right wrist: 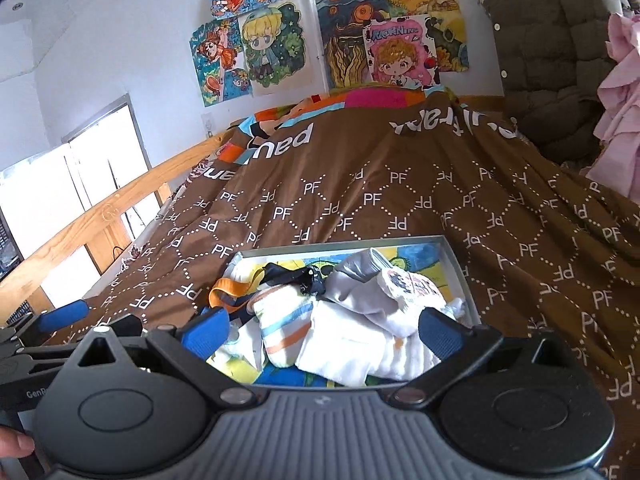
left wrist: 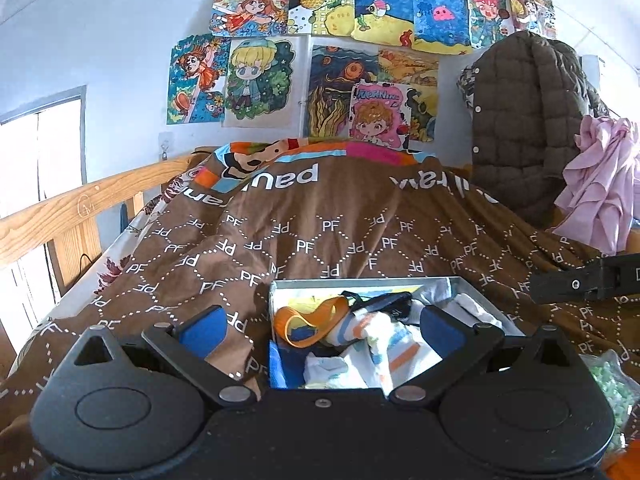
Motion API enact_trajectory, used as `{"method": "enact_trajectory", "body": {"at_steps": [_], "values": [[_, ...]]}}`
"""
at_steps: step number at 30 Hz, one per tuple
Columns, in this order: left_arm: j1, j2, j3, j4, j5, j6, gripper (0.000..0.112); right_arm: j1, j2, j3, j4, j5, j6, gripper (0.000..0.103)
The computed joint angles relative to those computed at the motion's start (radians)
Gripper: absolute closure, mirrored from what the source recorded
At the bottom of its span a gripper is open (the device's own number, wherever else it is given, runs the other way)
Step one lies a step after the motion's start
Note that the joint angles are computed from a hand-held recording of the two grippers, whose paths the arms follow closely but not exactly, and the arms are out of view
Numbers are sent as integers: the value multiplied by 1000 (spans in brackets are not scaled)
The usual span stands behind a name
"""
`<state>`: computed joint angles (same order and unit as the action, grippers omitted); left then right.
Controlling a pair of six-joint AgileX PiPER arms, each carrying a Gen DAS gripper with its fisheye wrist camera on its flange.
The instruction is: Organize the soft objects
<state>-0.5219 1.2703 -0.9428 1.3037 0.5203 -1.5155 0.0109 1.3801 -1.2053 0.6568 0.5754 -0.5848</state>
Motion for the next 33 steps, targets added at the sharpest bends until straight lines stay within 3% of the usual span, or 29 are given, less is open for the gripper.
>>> {"method": "enact_trajectory", "body": {"at_steps": [15,22,27,33], "values": [[-295,-110,127,87,261,-198,10,-109,-173,213,189,34,-245,0],[-488,-109,192,148,441,-319,10,-184,-227,333,301,50,-408,0],[-629,-90,241,142,582,-421,10,-236,-285,431,405,66,-528,0],[-707,-82,273,90,656,-509,10,-297,-366,533,499,98,-678,0]]}}
